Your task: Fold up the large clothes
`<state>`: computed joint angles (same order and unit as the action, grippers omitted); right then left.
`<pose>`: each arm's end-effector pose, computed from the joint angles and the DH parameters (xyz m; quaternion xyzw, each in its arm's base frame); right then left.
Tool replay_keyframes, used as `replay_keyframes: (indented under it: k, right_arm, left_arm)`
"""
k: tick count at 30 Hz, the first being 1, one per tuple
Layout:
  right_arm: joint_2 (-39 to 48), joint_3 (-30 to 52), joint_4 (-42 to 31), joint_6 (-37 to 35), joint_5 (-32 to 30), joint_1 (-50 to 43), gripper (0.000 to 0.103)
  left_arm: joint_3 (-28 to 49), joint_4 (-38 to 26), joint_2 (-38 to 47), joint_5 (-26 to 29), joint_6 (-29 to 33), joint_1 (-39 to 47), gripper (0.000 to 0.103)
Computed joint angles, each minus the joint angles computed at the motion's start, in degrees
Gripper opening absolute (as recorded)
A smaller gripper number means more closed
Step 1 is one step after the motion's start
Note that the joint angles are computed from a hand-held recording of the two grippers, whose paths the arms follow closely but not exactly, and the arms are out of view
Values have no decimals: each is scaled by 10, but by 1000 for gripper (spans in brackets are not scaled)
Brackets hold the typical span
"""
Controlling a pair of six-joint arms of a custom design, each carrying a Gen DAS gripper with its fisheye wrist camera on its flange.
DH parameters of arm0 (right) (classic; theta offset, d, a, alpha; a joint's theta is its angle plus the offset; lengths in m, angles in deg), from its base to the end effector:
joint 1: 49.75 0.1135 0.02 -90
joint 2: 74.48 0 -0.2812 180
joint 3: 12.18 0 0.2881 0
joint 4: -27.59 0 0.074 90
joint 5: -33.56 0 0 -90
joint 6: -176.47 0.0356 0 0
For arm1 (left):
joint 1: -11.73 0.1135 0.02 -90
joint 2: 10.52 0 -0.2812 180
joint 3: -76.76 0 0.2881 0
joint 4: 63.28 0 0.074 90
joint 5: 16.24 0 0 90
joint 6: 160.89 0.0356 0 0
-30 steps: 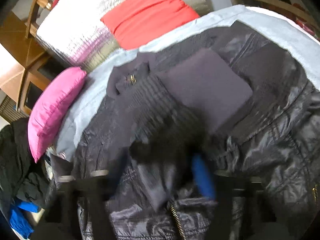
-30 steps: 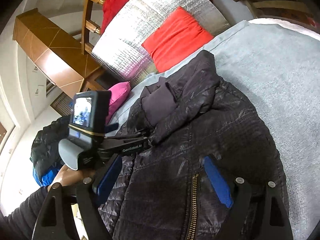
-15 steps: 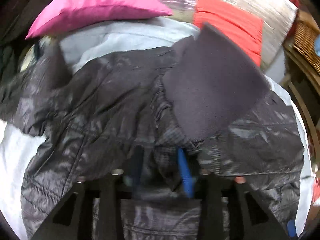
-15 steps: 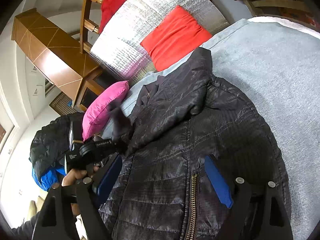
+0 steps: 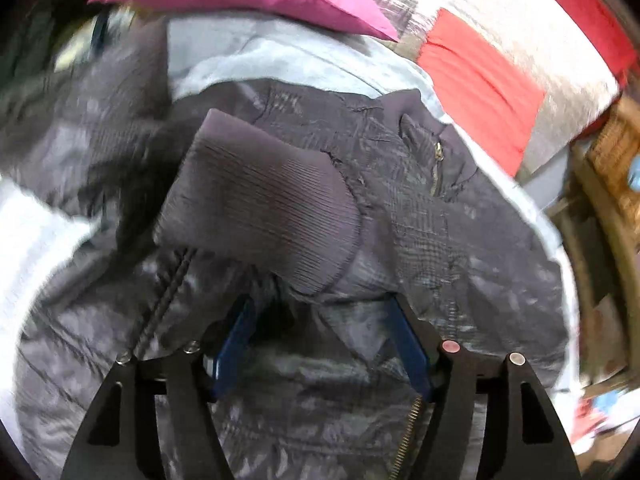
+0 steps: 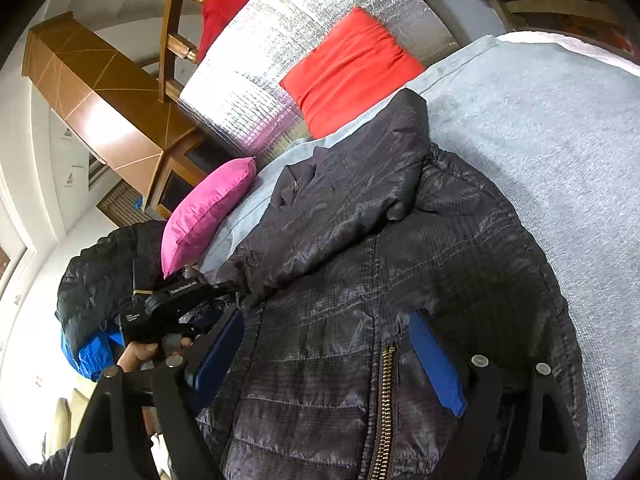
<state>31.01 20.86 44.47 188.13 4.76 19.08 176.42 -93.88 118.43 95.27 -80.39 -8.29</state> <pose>0.1134 0.2065 0.0346 0.3769 0.7461 0.2136 0.5057 0.4670 -0.1840 0.0986 0.1352 0.9403 -0.2393 0.2009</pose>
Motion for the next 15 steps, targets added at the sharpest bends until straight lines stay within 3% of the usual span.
replay_keyframes:
  k: [2,6,13,15]
  right_arm:
    - [-1,0,0,0,0,0,87]
    - [1,1,3,-5,-2,-2,87]
    - [3,4,2,-8,-2,-2,87]
    - [4,4,2,-9,-3,-2,87]
  left_arm:
    - [-11,-2,-4,47,-35,22,77]
    - [-36,13,-11,111,-107,46,77]
    - [-4,32,2,99,-150,42,77]
    - [19,17,14,74,-146,39,39]
